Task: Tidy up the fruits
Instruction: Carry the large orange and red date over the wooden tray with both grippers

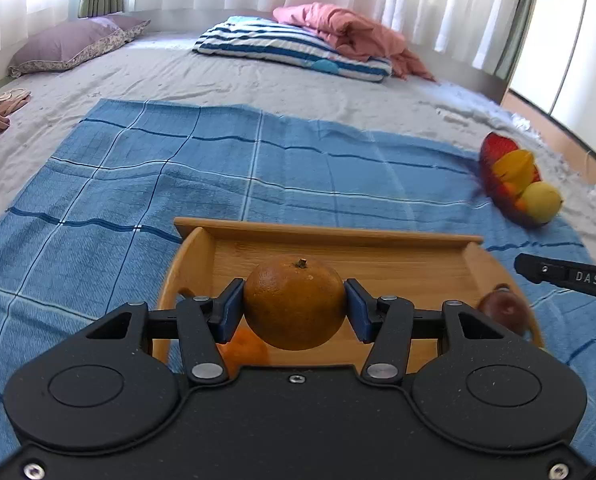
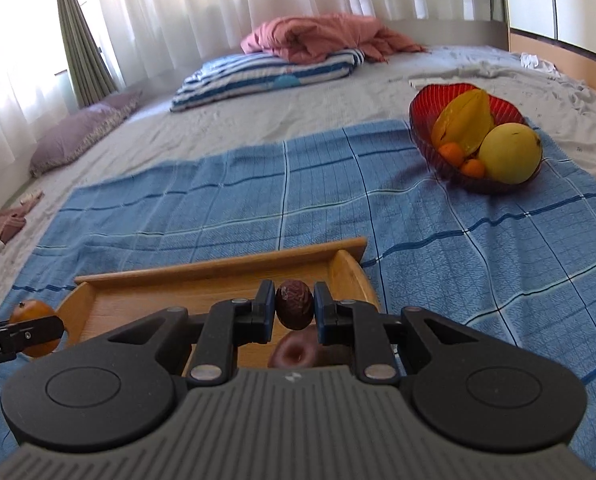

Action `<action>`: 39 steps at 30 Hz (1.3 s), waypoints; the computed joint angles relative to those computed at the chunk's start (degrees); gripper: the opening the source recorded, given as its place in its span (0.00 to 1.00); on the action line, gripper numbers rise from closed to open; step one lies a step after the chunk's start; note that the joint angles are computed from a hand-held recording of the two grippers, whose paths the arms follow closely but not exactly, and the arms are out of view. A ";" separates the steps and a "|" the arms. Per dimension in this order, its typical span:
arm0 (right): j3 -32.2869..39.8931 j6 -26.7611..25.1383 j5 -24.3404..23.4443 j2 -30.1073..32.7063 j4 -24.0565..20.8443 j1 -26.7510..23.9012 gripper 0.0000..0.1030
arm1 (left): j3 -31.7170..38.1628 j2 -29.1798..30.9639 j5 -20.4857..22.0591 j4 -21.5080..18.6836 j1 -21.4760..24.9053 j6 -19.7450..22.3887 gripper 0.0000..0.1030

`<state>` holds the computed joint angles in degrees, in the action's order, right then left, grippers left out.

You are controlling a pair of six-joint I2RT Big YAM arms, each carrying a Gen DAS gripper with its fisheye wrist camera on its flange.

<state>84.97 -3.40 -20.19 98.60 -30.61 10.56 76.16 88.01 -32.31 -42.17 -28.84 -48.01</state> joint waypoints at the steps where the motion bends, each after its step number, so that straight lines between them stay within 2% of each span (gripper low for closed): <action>1: 0.87 -0.49 0.67 0.76 -0.71 0.36 0.24 | 0.36 0.49 0.33 -0.30 0.52 0.32 0.49; 10: 7.09 -2.52 6.07 6.39 -5.46 2.67 0.24 | 2.87 4.63 2.87 -2.58 4.26 0.28 0.49; 18: 9.71 -3.23 9.18 9.36 -7.55 3.60 0.24 | 3.77 6.72 3.53 -3.32 5.62 1.17 0.49; 39: 11.73 -3.31 9.83 11.19 -10.27 3.87 0.24 | 4.00 8.24 4.34 -3.68 6.36 0.92 0.49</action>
